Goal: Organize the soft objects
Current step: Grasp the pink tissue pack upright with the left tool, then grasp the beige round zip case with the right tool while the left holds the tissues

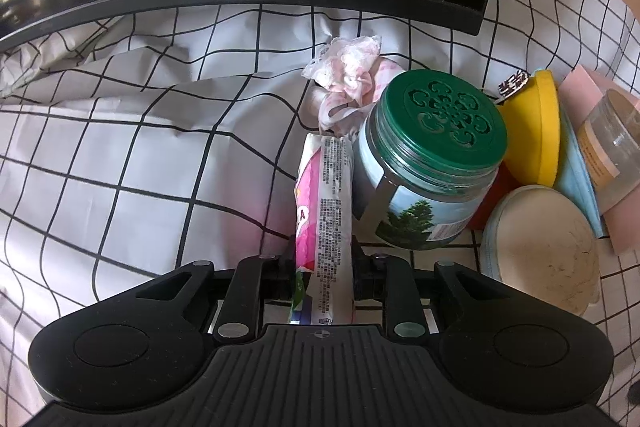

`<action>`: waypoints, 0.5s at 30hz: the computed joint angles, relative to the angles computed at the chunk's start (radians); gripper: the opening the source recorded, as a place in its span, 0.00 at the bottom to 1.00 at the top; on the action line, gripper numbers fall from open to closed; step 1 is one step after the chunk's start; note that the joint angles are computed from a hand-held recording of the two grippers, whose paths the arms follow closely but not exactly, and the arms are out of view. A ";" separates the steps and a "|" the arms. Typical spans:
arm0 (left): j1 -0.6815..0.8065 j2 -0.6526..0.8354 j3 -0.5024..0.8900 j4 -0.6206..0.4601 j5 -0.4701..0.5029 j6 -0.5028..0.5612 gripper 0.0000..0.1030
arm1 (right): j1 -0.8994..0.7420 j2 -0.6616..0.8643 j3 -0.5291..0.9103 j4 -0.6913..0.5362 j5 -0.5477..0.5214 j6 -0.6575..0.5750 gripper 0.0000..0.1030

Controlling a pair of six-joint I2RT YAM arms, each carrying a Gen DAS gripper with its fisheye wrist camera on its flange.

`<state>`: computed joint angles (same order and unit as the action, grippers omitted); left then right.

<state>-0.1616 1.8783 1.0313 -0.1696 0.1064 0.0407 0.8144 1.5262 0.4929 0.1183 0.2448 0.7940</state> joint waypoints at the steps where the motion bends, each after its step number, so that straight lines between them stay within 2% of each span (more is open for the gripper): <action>1: 0.005 -0.008 -0.013 0.008 0.011 -0.007 0.23 | 0.021 0.007 0.033 -0.019 0.043 -0.035 0.82; 4: 0.028 -0.037 -0.058 0.032 0.047 -0.014 0.23 | 0.046 0.076 0.145 -0.043 0.121 -0.125 0.82; 8: 0.055 -0.094 -0.115 0.049 0.090 -0.004 0.22 | 0.015 0.202 0.284 -0.017 0.098 -0.225 0.82; 10: 0.071 -0.139 -0.151 0.055 0.118 0.001 0.22 | -0.015 0.247 0.335 -0.024 0.069 -0.218 0.82; 15: 0.116 -0.229 -0.220 0.036 0.239 0.039 0.22 | -0.098 0.274 0.304 0.056 -0.033 -0.150 0.82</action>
